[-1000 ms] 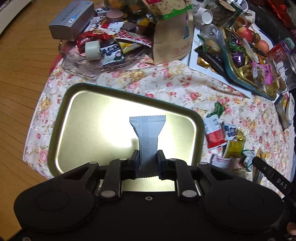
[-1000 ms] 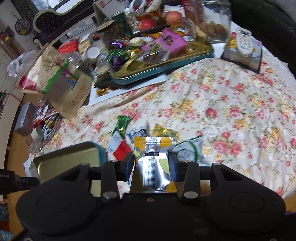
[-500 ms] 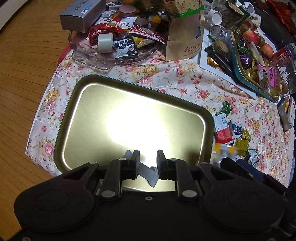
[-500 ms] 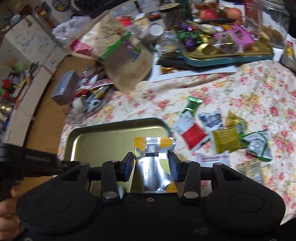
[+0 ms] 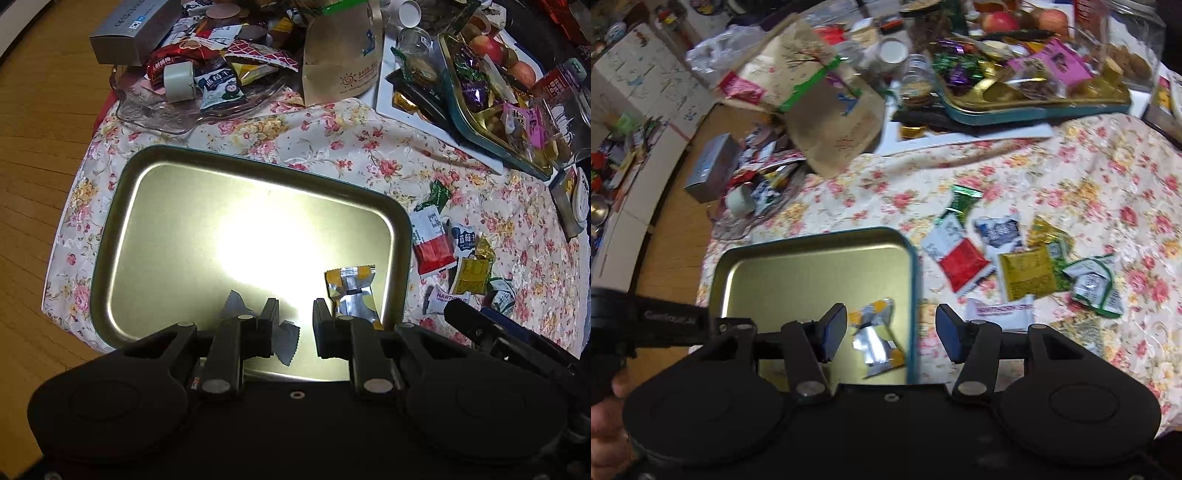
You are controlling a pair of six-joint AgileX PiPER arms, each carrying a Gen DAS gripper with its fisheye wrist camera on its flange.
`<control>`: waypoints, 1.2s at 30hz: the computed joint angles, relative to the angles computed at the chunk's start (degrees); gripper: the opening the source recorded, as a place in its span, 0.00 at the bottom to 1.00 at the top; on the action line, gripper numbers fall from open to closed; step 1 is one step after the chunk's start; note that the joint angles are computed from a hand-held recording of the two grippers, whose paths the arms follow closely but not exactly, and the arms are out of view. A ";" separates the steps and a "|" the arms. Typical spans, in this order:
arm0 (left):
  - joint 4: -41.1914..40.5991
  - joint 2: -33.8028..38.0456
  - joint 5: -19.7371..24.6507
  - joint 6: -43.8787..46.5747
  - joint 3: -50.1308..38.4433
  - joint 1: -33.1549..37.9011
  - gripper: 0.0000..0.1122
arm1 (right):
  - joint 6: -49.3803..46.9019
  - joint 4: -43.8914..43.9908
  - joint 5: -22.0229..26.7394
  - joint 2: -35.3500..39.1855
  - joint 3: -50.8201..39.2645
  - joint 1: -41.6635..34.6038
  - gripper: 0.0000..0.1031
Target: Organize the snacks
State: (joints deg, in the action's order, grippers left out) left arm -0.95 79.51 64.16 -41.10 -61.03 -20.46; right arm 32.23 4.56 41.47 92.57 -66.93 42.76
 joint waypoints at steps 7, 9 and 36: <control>0.10 4.15 0.62 -1.07 -4.65 -4.35 0.23 | 1.96 -1.48 1.53 -0.63 2.32 -4.63 0.54; 0.56 5.46 0.89 -1.67 -6.51 -6.08 0.23 | 1.76 -1.39 1.44 -1.26 3.20 -6.33 0.54; -0.53 16.22 0.30 -6.78 -23.15 -12.21 0.23 | 2.52 -7.49 -2.70 7.48 0.16 -13.14 0.54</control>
